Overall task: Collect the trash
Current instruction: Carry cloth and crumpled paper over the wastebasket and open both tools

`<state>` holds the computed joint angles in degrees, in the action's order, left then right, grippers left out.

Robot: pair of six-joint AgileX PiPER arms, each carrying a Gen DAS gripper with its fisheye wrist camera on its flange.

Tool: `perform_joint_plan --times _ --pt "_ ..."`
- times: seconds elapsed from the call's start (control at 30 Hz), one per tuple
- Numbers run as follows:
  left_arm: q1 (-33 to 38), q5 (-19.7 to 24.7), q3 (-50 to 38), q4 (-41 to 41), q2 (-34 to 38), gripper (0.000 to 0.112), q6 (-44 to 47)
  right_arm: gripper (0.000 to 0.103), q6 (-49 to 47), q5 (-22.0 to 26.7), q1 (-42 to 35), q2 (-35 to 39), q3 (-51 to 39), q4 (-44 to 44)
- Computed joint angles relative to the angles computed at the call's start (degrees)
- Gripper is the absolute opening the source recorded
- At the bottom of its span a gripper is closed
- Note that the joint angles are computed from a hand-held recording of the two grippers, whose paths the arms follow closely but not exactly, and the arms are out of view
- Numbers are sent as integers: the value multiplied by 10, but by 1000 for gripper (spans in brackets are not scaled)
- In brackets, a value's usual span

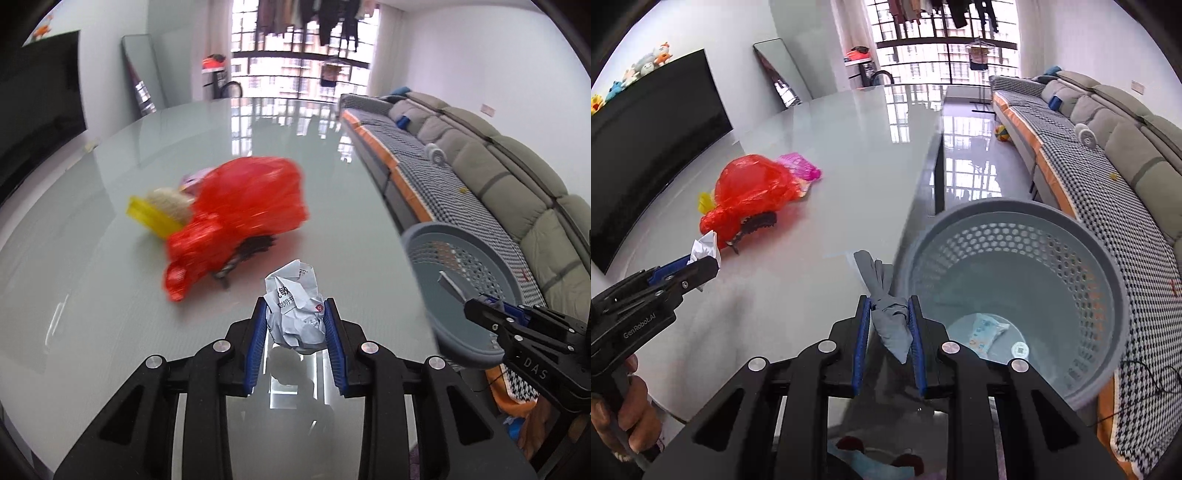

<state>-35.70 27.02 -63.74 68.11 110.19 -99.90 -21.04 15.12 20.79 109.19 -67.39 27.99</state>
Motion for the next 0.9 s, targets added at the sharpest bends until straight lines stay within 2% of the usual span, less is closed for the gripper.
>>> perform_joint_plan --times 0.1,0.23,0.4,0.57,0.9 --pt "-14 -7 -63 -34 38 30 64 20 3 -9 -26 -16 24 -4" --pt "-25 -24 -168 -140 101 30 208 20 -20 -16 -70 -25 47 21" --pt "-35 -3 -316 -284 188 30 393 20 -67 -12 -129 -12 47 70" --pt "-36 56 -484 -410 285 30 541 20 -103 2 -164 16 22 99" --pt "-39 174 -713 -495 415 33 639 20 -145 43 -191 79 -47 139"
